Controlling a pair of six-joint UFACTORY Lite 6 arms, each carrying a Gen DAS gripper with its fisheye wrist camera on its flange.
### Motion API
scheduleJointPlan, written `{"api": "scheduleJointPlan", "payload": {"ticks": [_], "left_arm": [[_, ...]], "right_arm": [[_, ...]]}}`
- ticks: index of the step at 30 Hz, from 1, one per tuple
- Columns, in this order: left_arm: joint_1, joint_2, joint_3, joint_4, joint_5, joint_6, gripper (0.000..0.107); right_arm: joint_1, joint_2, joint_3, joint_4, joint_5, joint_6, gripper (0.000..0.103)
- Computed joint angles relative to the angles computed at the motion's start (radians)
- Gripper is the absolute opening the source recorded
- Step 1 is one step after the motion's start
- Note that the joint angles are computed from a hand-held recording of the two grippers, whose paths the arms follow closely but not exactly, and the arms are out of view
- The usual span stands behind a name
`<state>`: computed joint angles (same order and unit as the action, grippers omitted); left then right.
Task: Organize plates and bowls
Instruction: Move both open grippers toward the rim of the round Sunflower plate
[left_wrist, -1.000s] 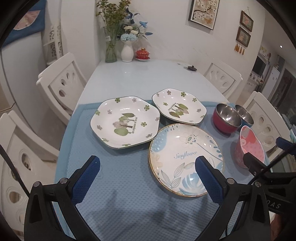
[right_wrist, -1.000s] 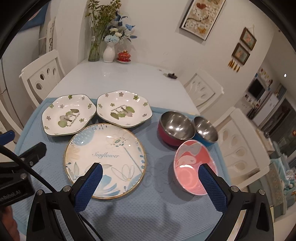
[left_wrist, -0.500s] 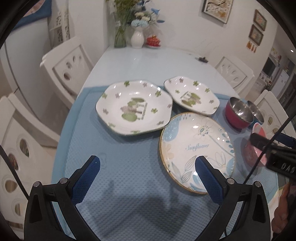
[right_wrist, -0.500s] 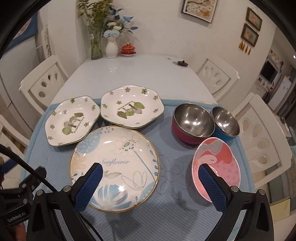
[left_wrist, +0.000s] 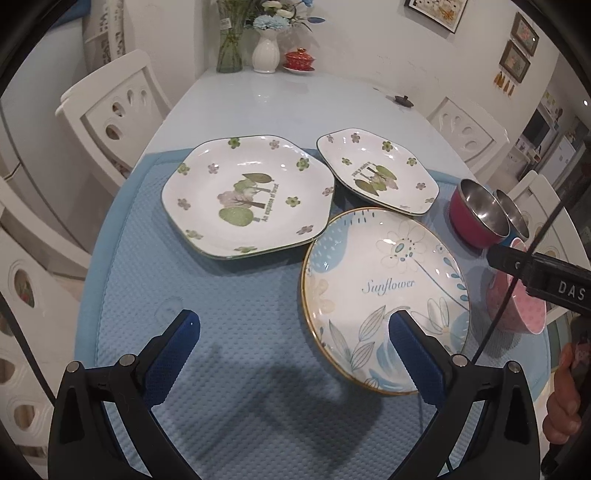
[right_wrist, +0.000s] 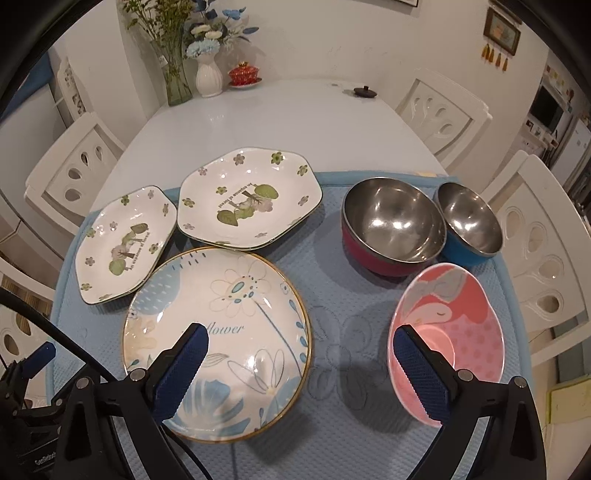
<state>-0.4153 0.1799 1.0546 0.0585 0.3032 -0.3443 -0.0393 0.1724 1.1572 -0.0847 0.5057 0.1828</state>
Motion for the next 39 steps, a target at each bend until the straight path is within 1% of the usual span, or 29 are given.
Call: {"api": "scheduleJointPlan", "payload": {"ticks": [2,7,10,14,19,21,26,32,39], "left_arm": [[-0.005,0.005,0.015,0.019,0.004,-0.012,0.101],[-0.013,-0.016,0.03,0.071,0.028,-0.057,0.101],[-0.02,-0.041,0.037,0.095,0.048,-0.088,0.101],[-0.038,-0.111,0.019,0.155,0.074,-0.156,0.101],[-0.073,-0.201,-0.017,0.221,0.109,-0.237,0.101],[-0.094,-0.239,-0.038,0.25,0.124,-0.277,0.101],[-0.158,-0.313,-0.081,0.31,0.154,-0.371,0.101],[-0.221,-0.371,-0.103,0.344,0.178,-0.439,0.101],[-0.296,-0.416,-0.117,0.435,0.218,-0.542,0.101]], "right_arm": [[-0.01,0.024,0.027,0.035,0.009,-0.037,0.096],[-0.013,0.02,0.044,0.055,0.039,-0.053,0.096],[0.011,0.003,0.049,0.01,0.075,0.003,0.096],[0.045,-0.061,0.011,0.043,0.116,0.014,0.096],[0.115,-0.173,-0.056,-0.061,0.149,0.113,0.096],[0.128,-0.223,-0.081,-0.077,0.164,0.137,0.096],[0.128,-0.343,-0.139,-0.057,0.194,0.129,0.096],[0.107,-0.465,-0.2,-0.041,0.233,0.121,0.096],[0.082,-0.55,-0.227,-0.025,0.262,0.103,0.096]]}}
